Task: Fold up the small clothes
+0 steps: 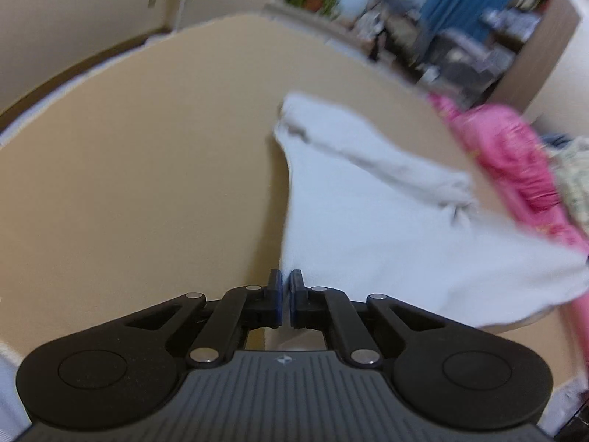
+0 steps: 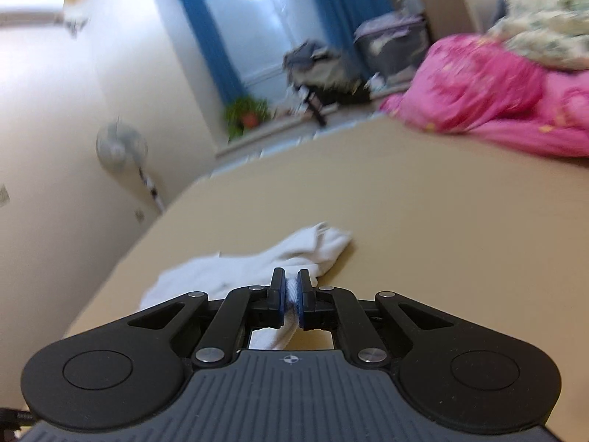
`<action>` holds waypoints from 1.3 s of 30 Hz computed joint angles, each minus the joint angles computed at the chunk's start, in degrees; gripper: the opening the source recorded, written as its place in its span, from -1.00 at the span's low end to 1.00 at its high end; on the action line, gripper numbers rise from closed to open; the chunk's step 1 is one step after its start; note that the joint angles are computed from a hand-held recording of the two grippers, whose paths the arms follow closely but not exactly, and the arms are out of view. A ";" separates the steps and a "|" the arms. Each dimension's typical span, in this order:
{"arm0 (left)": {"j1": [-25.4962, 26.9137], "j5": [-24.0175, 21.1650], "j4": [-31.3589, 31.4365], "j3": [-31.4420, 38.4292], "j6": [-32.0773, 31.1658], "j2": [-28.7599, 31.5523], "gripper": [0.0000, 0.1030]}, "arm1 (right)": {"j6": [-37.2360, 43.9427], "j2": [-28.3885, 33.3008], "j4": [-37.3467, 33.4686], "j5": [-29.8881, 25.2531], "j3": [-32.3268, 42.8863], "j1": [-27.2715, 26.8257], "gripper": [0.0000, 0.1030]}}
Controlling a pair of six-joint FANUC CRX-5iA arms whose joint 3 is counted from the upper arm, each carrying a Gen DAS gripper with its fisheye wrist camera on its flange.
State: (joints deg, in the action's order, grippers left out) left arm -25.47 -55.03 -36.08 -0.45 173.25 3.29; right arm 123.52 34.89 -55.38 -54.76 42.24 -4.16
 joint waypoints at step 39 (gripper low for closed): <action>3.88 -4.68 8.73 51.61 -33.88 41.08 -0.68 | -15.89 17.77 31.98 -18.04 16.32 12.93 -0.38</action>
State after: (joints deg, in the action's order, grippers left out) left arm -21.60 -59.71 -27.35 51.16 139.37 44.37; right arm 107.63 52.66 -23.39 -72.80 58.56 8.77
